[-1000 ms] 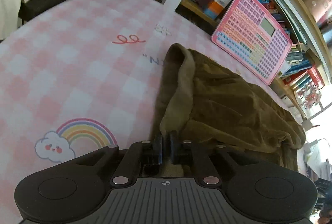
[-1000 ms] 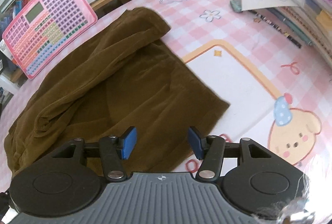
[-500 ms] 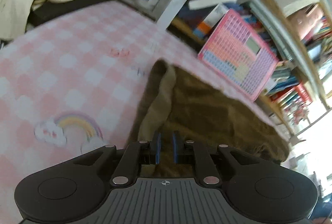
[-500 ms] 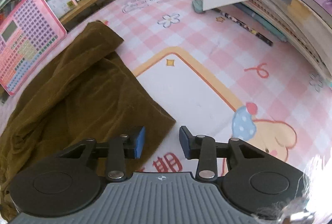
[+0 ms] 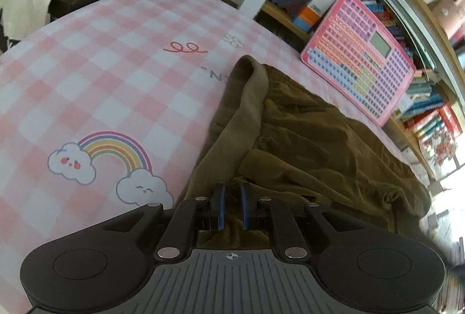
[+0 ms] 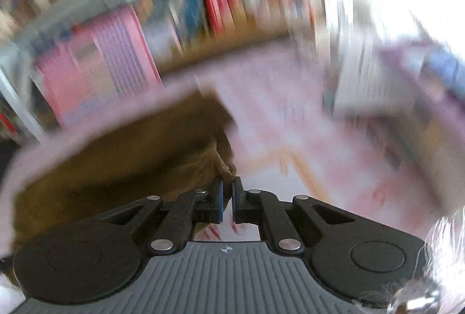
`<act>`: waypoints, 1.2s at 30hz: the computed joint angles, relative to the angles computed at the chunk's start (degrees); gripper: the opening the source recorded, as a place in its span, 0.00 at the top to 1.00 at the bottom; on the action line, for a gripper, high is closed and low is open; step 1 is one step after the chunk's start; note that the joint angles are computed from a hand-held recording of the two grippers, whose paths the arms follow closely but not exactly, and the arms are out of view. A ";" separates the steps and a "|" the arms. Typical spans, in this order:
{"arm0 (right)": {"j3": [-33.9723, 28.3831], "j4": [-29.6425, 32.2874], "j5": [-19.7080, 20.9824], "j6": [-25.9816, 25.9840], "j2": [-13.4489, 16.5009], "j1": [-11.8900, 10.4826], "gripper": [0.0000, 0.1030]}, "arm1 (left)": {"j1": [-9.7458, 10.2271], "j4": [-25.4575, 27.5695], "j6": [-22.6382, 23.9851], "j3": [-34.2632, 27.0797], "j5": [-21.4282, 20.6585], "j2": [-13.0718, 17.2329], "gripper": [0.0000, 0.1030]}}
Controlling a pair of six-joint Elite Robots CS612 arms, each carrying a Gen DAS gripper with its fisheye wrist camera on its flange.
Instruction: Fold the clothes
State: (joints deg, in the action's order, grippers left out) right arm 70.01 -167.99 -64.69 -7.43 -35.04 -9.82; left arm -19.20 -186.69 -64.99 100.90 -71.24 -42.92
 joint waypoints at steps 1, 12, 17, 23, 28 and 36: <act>1.99 -3.17 0.28 -0.09 -1.31 -0.24 0.95 | 0.18 -0.08 0.54 0.04 -1.03 -0.14 0.88; 9.48 9.13 -18.43 3.89 -4.59 0.00 0.94 | 0.62 -6.08 3.34 1.84 -5.35 0.07 0.87; 10.20 4.77 -25.22 6.57 -4.63 1.38 0.64 | 0.81 -6.90 2.22 4.81 -4.78 -1.77 0.83; 12.10 -0.50 -15.25 5.98 -5.88 1.86 0.66 | 1.76 -9.16 -5.13 7.14 -9.16 -2.05 0.61; 12.66 4.03 -11.35 3.38 -6.30 3.44 0.66 | 2.31 -18.78 -16.80 7.52 -13.95 0.71 0.61; 14.54 8.28 -11.70 -1.96 -7.41 5.17 0.66 | 1.85 -20.69 -24.10 4.66 -13.93 3.29 0.61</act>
